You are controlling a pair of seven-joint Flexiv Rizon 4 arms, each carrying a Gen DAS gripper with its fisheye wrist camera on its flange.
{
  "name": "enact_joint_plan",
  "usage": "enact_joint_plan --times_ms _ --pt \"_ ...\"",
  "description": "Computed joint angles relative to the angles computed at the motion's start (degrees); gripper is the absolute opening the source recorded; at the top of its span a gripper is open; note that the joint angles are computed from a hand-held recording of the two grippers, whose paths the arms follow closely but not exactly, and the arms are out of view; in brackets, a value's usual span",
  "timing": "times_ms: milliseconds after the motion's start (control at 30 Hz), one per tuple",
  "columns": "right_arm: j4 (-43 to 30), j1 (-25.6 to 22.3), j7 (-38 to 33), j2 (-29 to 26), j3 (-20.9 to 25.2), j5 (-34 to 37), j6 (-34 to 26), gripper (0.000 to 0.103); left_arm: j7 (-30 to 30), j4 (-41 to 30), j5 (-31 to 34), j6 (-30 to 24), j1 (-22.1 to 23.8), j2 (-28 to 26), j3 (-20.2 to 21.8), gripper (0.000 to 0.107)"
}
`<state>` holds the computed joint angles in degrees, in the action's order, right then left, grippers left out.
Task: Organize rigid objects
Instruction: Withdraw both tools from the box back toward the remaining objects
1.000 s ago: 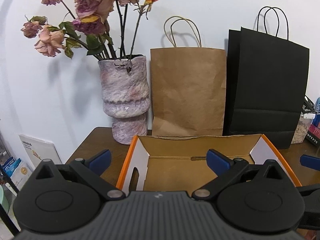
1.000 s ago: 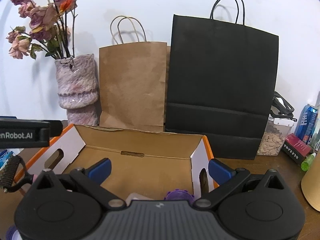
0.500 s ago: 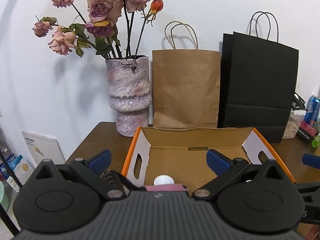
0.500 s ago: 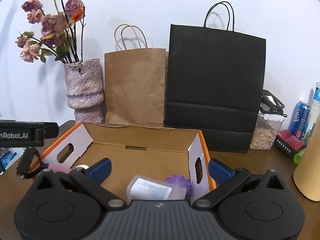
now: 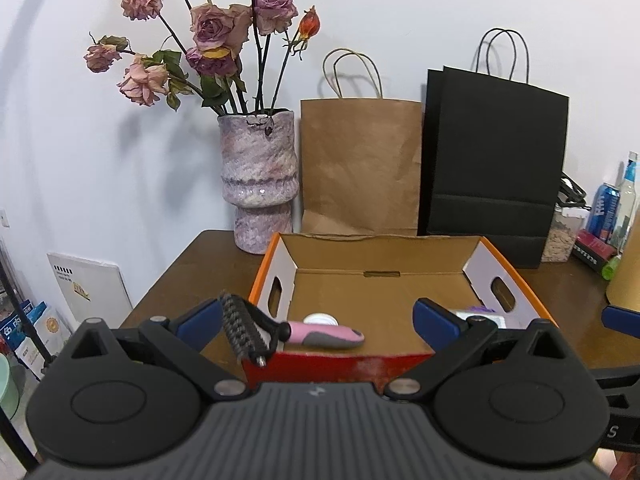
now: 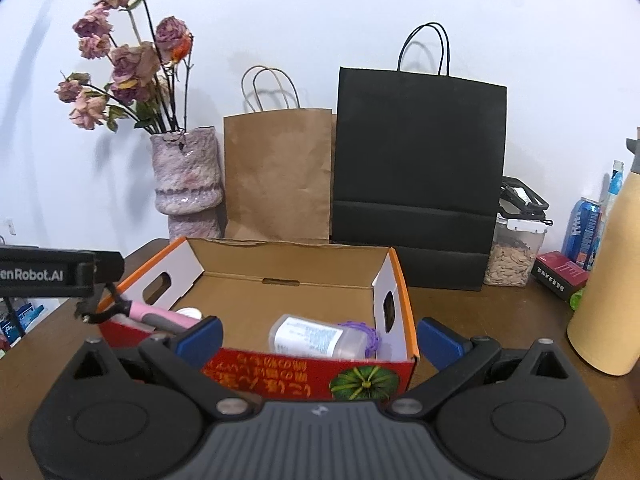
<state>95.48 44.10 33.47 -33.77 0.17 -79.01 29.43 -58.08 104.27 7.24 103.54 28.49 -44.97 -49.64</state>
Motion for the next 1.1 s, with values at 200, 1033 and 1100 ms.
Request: enact_joint_plan --times_ms 200,1033,1100 --pt "1.22 1.65 1.19 0.64 1.08 0.26 -1.99 0.103 -0.82 4.41 1.94 1.37 3.64 1.27 -2.13 0.103" --pt "7.15 7.88 4.95 3.37 6.60 5.63 -10.74 0.103 -6.20 18.86 11.71 6.41 17.63 3.17 -6.72 0.103" --pt "7.70 8.27 5.33 3.51 7.02 6.36 -11.21 0.103 -6.57 19.74 12.10 7.07 17.86 3.48 -6.06 0.103"
